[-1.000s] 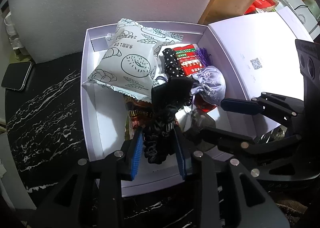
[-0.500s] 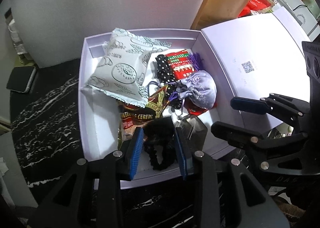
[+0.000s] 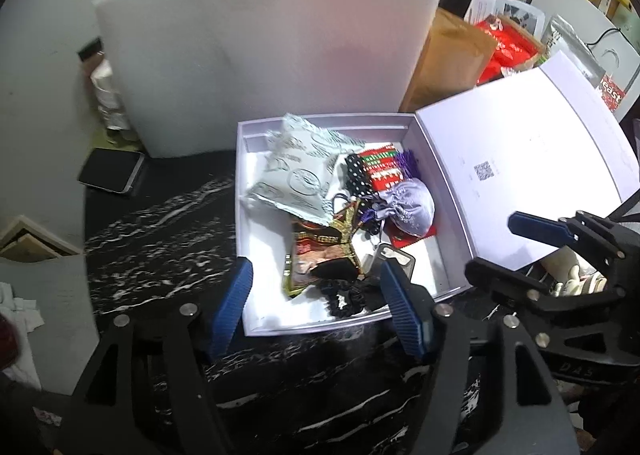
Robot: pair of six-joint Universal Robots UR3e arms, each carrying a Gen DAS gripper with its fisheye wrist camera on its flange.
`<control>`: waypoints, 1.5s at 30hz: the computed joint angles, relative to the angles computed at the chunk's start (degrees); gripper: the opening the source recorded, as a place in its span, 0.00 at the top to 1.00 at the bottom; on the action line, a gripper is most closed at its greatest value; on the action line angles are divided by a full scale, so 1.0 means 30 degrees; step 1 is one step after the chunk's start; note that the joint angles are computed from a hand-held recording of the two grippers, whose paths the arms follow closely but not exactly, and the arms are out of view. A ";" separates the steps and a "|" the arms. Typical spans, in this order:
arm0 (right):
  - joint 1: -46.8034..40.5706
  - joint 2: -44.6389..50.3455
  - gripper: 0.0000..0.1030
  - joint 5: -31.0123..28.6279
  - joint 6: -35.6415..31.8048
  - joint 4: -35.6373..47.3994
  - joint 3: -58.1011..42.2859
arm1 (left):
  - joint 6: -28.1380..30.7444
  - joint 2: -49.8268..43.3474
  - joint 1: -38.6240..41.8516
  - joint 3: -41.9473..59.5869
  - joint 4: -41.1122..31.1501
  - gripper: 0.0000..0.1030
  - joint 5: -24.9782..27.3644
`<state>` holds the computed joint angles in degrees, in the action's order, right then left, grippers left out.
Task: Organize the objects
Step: 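Withdraw both grippers from the box back over the table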
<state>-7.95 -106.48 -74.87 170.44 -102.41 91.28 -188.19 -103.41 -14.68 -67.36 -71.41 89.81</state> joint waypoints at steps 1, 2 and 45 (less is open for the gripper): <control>0.0263 -0.0021 0.32 -0.0250 0.0283 0.0081 -0.0262 | -0.0036 0.0248 0.0021 0.0202 -0.0386 0.35 0.0141; 0.0505 -0.0041 0.30 -0.0487 0.0538 0.0210 -0.0561 | -0.0074 0.0529 0.0054 0.0371 -0.0763 0.34 0.0253; 1.2046 -0.2164 0.23 -0.9197 1.0235 0.3798 -0.5009 | -0.0808 1.2613 -0.0344 -0.0956 -0.9948 0.19 0.3064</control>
<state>28.19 -112.97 -102.45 201.14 -91.02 76.25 -190.61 -65.57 -15.71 -70.23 -101.26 99.00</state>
